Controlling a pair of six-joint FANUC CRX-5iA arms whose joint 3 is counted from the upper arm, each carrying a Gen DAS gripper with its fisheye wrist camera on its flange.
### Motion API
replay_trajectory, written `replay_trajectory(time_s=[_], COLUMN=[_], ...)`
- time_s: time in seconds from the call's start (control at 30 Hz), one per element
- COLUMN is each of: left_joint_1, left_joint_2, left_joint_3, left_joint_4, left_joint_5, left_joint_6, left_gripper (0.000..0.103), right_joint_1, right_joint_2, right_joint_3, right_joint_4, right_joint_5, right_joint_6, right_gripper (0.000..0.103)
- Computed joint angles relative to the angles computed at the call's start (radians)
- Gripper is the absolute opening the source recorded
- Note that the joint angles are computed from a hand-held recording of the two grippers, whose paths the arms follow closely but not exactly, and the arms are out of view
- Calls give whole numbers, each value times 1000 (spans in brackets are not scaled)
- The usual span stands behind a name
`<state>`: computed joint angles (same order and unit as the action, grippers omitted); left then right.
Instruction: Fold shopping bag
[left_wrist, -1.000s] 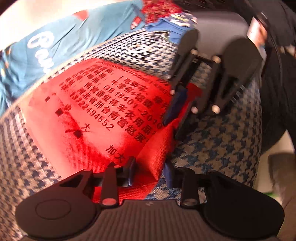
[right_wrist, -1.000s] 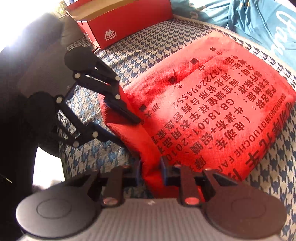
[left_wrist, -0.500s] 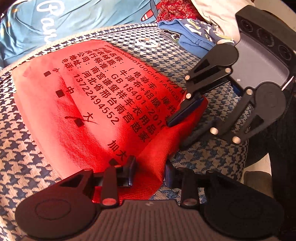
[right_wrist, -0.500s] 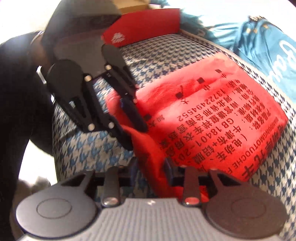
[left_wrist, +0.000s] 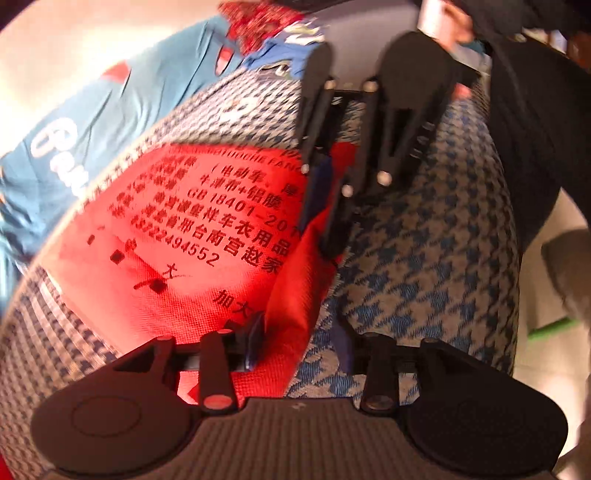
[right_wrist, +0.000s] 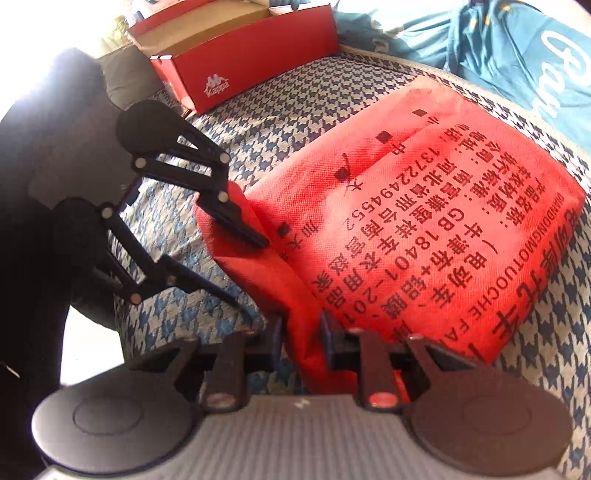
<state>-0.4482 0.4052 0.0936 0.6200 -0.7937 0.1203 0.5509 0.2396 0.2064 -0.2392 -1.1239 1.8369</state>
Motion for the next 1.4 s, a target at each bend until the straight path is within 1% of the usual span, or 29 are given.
replay_trajectory(time_s=[0.07, 0.17, 0.2, 0.3, 0.37, 0.43, 0.5, 0.7, 0.73, 0.9, 1.0, 1.17, 1.2, 1.27, 1.33, 1.4], left_joint_1=[-4, -2, -3, -3, 4, 14, 19, 27, 29, 27, 28, 39, 43, 49, 53, 55], left_joint_2=[-16, -11, -12, -18, -13, 12, 26, 58, 62, 68, 70, 98, 105, 118, 129, 136], left_joint_3=[-34, -35, -35, -38, -22, 27, 49, 95, 100, 110, 109, 142, 150, 164, 177, 187], left_joint_4=[21, 34, 34, 22, 10, -8, -7, -22, -23, -34, -28, -8, -1, 12, 20, 22], left_joint_5=[35, 38, 42, 42, 16, -47, -74, -102, -106, -105, -105, -149, -160, -180, -196, -204], left_joint_6=[-43, -24, -24, -24, 3, 82, 125, 199, 204, 186, 178, 216, 226, 248, 259, 264], left_gripper=[42, 45, 48, 48, 48, 48, 48, 47, 47, 46, 46, 46, 46, 46, 46, 46], right_joint_1=[3, 3, 3, -9, -13, -16, -16, -3, 1, 26, 46, 101, 110, 126, 146, 163], right_joint_2=[-12, -32, -35, -33, -26, -22, -20, -38, -41, -59, -79, -133, -143, -165, -186, -195], right_joint_3=[-20, -51, -54, -48, -37, -29, -26, -53, -56, -86, -121, -214, -231, -268, -314, -347], right_joint_4=[2, -1, -4, -24, -30, -36, -35, -10, -2, 50, 91, 208, 227, 262, 317, 367], right_joint_5=[20, 53, 57, 52, 40, 31, 30, 56, 59, 82, 117, 191, 206, 238, 277, 302], right_joint_6=[-4, -14, -15, -9, 0, 6, 9, 7, 7, 10, 1, -1, -2, 2, 0, 5], right_gripper=[20, 20, 20, 20, 20, 20, 20, 22, 23, 25, 26, 28, 30, 38, 42, 42])
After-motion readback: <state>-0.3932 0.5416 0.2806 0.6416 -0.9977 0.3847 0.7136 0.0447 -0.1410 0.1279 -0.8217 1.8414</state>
